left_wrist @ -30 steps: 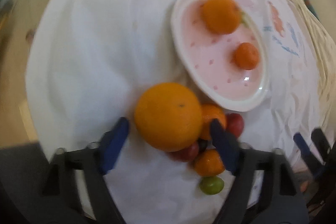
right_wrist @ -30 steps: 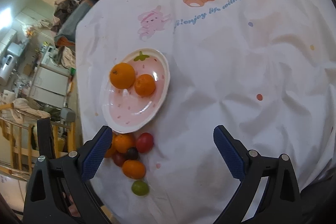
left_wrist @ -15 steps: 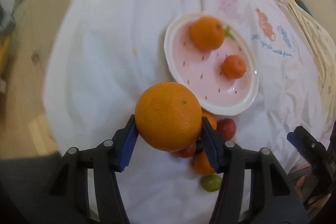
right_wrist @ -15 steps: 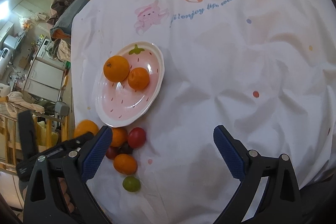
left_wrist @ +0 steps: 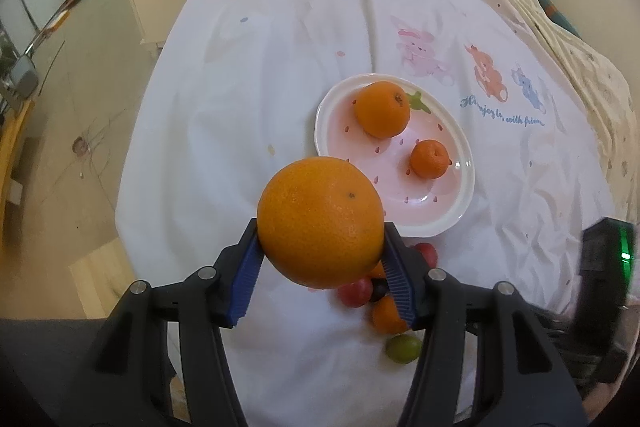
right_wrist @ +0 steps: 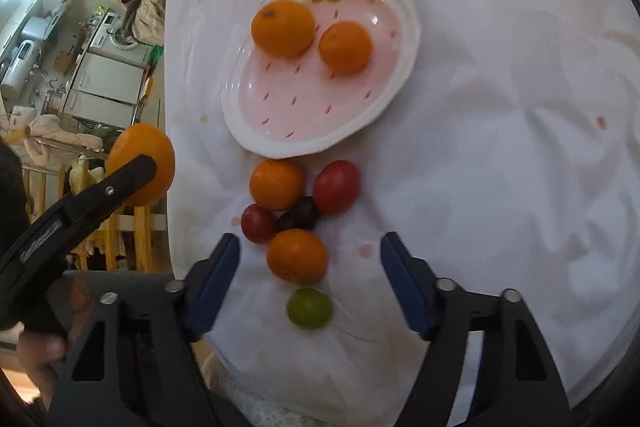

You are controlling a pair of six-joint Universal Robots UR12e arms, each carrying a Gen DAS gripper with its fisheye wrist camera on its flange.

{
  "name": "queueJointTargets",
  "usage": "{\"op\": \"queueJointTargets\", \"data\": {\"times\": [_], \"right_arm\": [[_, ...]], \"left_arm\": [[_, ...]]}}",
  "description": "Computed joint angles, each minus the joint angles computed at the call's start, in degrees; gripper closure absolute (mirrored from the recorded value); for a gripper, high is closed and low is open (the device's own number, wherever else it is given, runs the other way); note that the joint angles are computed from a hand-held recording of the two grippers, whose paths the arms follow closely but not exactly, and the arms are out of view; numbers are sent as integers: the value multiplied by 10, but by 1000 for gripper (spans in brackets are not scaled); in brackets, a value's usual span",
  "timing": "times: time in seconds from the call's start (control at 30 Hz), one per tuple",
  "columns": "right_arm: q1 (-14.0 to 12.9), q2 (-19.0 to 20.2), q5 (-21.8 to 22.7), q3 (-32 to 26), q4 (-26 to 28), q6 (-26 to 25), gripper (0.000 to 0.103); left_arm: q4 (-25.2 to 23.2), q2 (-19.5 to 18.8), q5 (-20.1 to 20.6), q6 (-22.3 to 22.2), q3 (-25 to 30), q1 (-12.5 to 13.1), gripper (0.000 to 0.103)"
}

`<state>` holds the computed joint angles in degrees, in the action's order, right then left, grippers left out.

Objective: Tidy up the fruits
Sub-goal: 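Carry the large orange to the plate with left tool while right tool grasps a dark plum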

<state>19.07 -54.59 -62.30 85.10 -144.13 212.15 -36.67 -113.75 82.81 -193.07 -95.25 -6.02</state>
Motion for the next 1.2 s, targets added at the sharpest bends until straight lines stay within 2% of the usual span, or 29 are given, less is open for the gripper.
{"op": "queueJointTargets", "data": {"times": [0.1, 0.2, 0.23, 0.3, 0.4, 0.5, 0.6, 0.7, 1.0, 1.2], "right_arm": [[0, 16, 9, -13, 1, 35, 54], [1, 29, 9, -23, 7, 50, 60], [1, 32, 12, -24, 7, 50, 62], [3, 37, 12, -29, 19, 23, 74], [0, 41, 29, -25, 4, 18, 74], [4, 41, 14, -29, 7, -5, 80], [4, 36, 10, -20, -1, -15, 81], [-1, 30, 22, -13, -13, -3, 81], [-25, -17, 45, 35, -94, 3, 81], [-40, -33, 29, 51, -150, -2, 81]], "left_arm": [[4, 4, -11, -4, -3, 3, 50], [10, 7, -21, -7, -6, 6, 50], [12, 8, -22, -8, -8, 6, 50], [13, 10, -28, -10, -9, 9, 50], [9, 10, -34, -11, -9, 11, 50], [1, 8, -42, -14, -6, 13, 50], [2, 7, -41, -11, -3, 12, 50], [8, 7, -34, -8, -4, 10, 50], [7, 4, -12, -2, -3, 5, 50], [29, 2, 9, 40, -7, -8, 50]]}}
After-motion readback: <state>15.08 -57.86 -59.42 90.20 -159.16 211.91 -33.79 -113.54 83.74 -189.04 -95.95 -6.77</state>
